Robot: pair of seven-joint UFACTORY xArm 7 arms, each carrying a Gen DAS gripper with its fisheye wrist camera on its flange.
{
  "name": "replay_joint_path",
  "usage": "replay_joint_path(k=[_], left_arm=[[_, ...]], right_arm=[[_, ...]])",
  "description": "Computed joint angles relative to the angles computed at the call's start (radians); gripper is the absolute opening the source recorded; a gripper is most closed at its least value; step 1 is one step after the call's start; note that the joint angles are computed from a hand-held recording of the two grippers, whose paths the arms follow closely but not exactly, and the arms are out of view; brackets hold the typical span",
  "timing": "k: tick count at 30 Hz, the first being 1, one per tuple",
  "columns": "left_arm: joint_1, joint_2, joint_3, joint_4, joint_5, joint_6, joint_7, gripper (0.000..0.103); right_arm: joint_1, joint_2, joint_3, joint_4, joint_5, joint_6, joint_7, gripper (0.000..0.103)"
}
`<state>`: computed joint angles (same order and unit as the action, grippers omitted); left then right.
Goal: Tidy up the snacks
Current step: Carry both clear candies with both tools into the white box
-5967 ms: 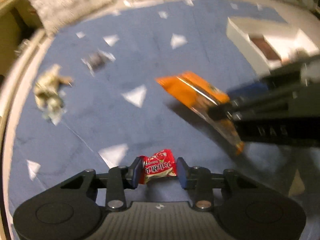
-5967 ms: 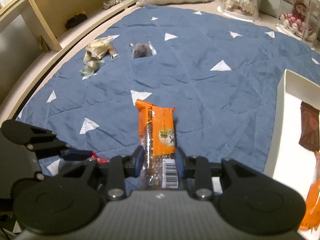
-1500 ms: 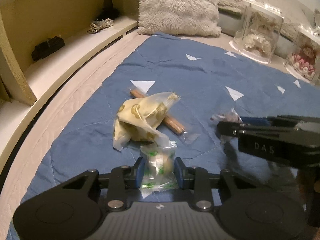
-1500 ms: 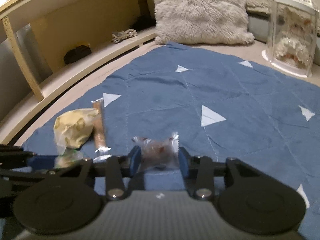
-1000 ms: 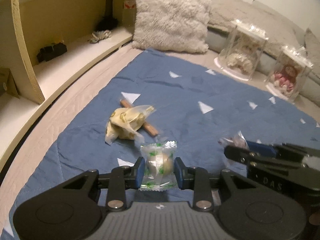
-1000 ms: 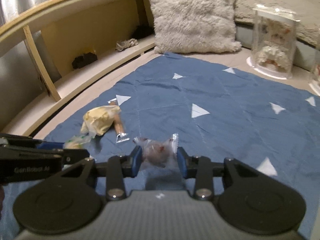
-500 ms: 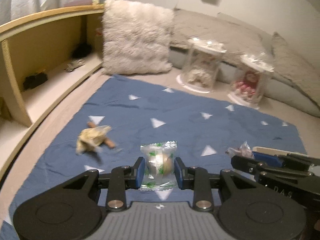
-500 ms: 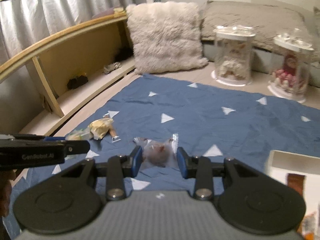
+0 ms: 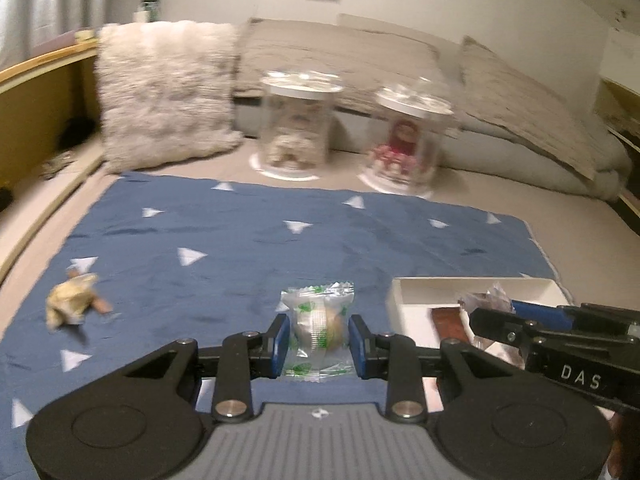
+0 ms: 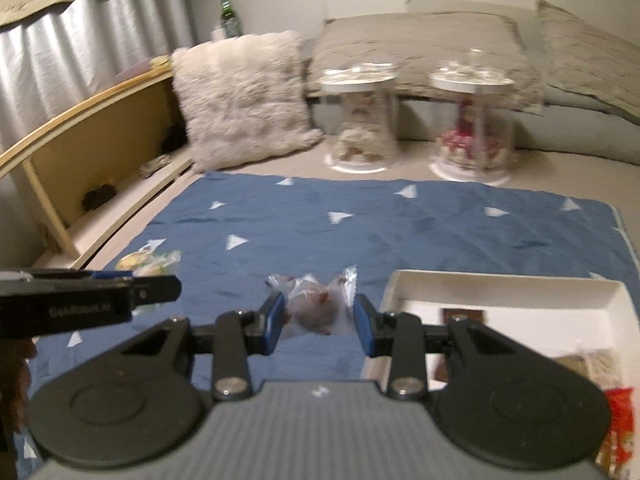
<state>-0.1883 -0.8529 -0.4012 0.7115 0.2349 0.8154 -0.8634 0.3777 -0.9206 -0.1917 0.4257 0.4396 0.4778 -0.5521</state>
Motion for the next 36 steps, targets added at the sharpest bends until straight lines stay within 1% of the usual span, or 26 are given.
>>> replay_joint_path(k=[3,8,14,19,23,27,30,33,35,36], left_arm=[[0.001,0.072,-0.03,0.025,0.006,-0.047,-0.014,0.034],[-0.003,0.197,-0.067,0.071,0.035,-0.116,-0.058,0.034],[-0.023,0.322,-0.072,0.116,0.087,-0.171,-0.108,0.034],[-0.055,0.408,-0.052,0.145,0.126,-0.182,-0.13,0.034],[-0.086,0.48,-0.026,0.173,0.15,-0.184,-0.132,0.034],[-0.113,0.538,-0.001,0.198,0.181,-0.186,-0.138,0.035],[-0.134,0.567,0.024,0.203,0.185,-0.203,-0.14,0.035],[-0.143,0.582,0.036,0.206,0.204,-0.212,-0.159,0.035],[-0.143,0.585,0.041,0.202,0.222,-0.229,-0.175,0.038],[-0.143,0.587,0.042,0.204,0.229,-0.229,-0.184,0.048]], right_arm=[[-0.04,-0.005,-0.05,0.004,-0.014,0.024,-0.024,0.044],[-0.096,0.025,-0.103,0.016,-0.022,0.044,-0.077,0.044],[-0.142,0.103,-0.14,0.046,0.001,0.049,-0.138,0.044],[-0.174,0.181,-0.165,0.082,0.048,0.048,-0.165,0.044],[-0.195,0.271,-0.159,0.114,0.086,0.035,-0.179,0.044],[-0.209,0.346,-0.131,0.138,0.124,0.018,-0.19,0.044],[-0.211,0.388,-0.117,0.151,0.159,-0.006,-0.206,0.045],[-0.217,0.408,-0.102,0.16,0.194,-0.02,-0.206,0.046],[-0.22,0.402,-0.103,0.155,0.215,-0.025,-0.218,0.048],[-0.22,0.402,-0.101,0.153,0.225,-0.034,-0.22,0.048]])
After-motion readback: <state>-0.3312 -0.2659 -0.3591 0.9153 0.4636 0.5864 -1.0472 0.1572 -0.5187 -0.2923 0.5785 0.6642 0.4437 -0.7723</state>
